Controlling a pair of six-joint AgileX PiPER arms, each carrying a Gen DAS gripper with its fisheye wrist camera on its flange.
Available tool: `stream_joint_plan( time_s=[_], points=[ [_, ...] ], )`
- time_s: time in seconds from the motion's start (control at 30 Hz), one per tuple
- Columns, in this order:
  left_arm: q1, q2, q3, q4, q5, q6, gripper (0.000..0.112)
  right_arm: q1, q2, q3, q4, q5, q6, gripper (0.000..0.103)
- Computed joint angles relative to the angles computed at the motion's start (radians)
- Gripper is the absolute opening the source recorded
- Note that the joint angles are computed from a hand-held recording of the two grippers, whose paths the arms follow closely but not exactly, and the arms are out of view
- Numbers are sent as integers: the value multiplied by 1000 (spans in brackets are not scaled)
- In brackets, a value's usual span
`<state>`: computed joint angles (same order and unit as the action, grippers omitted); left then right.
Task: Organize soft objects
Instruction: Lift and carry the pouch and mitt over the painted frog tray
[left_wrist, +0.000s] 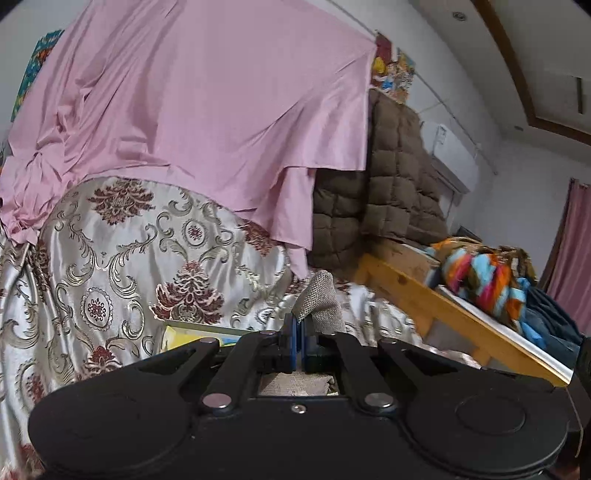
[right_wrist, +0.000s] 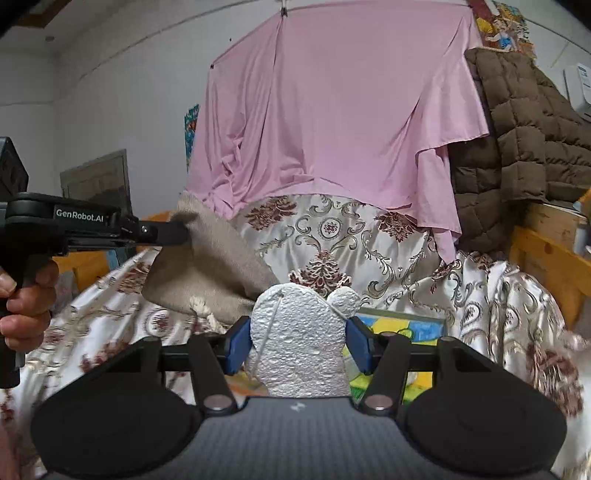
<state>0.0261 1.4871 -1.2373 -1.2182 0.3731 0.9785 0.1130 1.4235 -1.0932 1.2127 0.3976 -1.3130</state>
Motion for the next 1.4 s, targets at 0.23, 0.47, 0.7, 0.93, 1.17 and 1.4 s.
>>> stream_joint_plan(
  time_s=[0.23, 0.47, 0.7, 0.93, 1.17, 1.4],
  points=[
    [30, 292, -161, -204, -32, 179, 1, 81, 335, -331, -268, -25, 253, 60],
    [74, 450, -211, -373, -32, 293, 1, 134, 603, -626, -495, 9, 519, 60],
    [104, 514, -237, -188, -69, 65, 1, 190, 815, -943, -853, 159, 875, 60],
    [114, 517, -242, -50, -78, -72, 2, 232, 937, -1136, -1005, 272, 1023, 60],
    [97, 483, -195, -107, -132, 26, 11, 256, 1015, -1277, -1079, 348, 1090, 61],
    [93, 445, -157, -58, -150, -17, 19, 251, 953, -1182, -1086, 299, 1092, 79]
  ],
)
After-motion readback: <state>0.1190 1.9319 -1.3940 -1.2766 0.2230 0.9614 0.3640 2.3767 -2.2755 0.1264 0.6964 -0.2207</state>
